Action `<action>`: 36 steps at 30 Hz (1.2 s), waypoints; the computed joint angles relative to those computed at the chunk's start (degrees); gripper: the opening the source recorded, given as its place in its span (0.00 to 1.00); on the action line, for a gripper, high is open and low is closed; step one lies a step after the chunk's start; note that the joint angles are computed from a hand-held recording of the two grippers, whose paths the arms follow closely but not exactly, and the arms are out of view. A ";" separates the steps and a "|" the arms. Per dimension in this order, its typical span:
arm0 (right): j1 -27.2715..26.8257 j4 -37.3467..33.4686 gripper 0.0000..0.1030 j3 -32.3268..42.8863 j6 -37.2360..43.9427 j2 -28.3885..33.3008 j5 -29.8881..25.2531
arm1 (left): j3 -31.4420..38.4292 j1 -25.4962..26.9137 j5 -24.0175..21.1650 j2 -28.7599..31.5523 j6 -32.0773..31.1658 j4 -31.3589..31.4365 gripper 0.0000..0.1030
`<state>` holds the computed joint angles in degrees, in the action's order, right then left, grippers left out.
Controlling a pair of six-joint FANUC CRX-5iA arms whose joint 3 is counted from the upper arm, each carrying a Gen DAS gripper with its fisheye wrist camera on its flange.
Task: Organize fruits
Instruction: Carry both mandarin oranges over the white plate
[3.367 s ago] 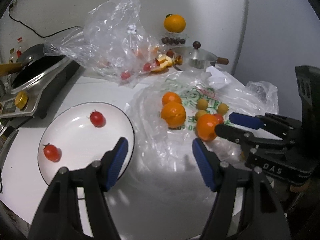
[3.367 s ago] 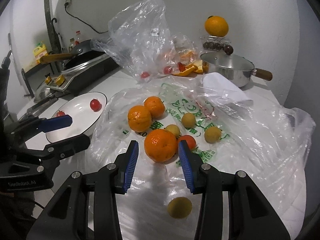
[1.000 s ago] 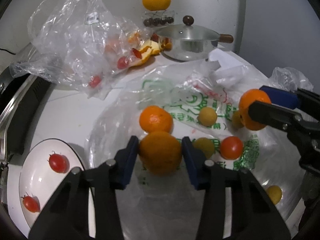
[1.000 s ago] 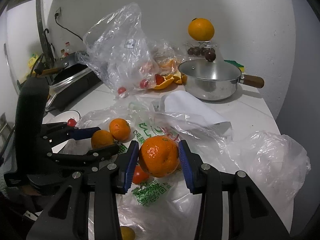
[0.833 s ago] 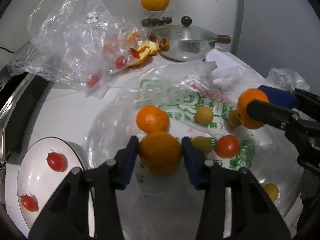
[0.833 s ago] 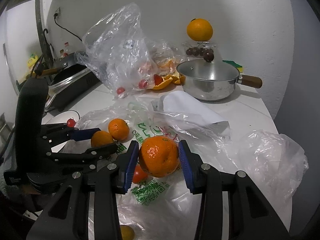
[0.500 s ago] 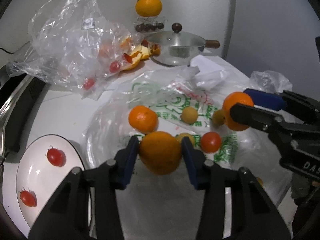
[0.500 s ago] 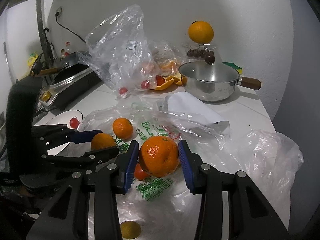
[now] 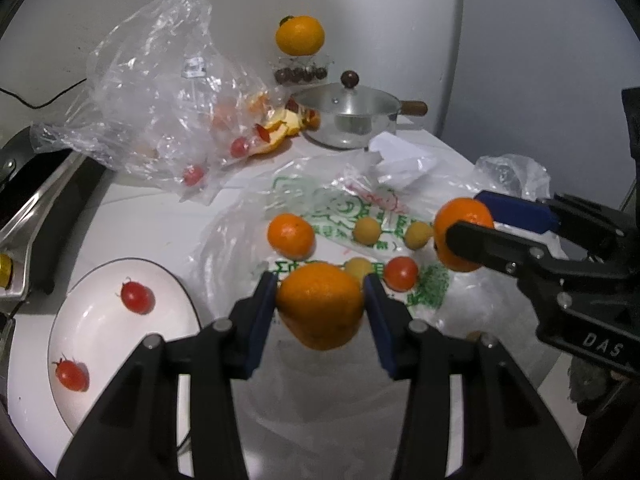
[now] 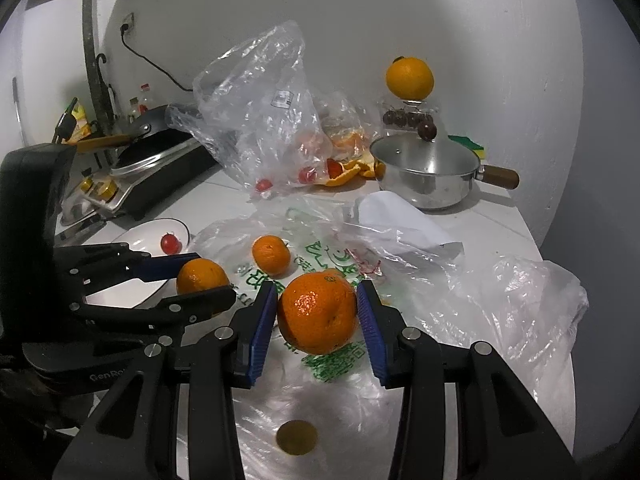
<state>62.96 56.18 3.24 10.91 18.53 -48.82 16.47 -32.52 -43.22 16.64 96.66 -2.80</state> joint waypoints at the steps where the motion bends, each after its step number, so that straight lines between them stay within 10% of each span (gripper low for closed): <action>1: 0.23 0.23 0.42 0.08 -0.15 0.02 -0.31 | -0.41 0.04 0.27 -0.38 -0.10 0.06 0.44; 36: 5.57 0.20 0.42 14.68 6.24 9.33 -5.97 | -17.87 7.70 7.70 -15.38 -3.85 4.32 0.44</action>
<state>68.53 56.38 17.92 17.15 27.86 -54.79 -1.41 -24.82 -35.52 1.26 92.81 1.52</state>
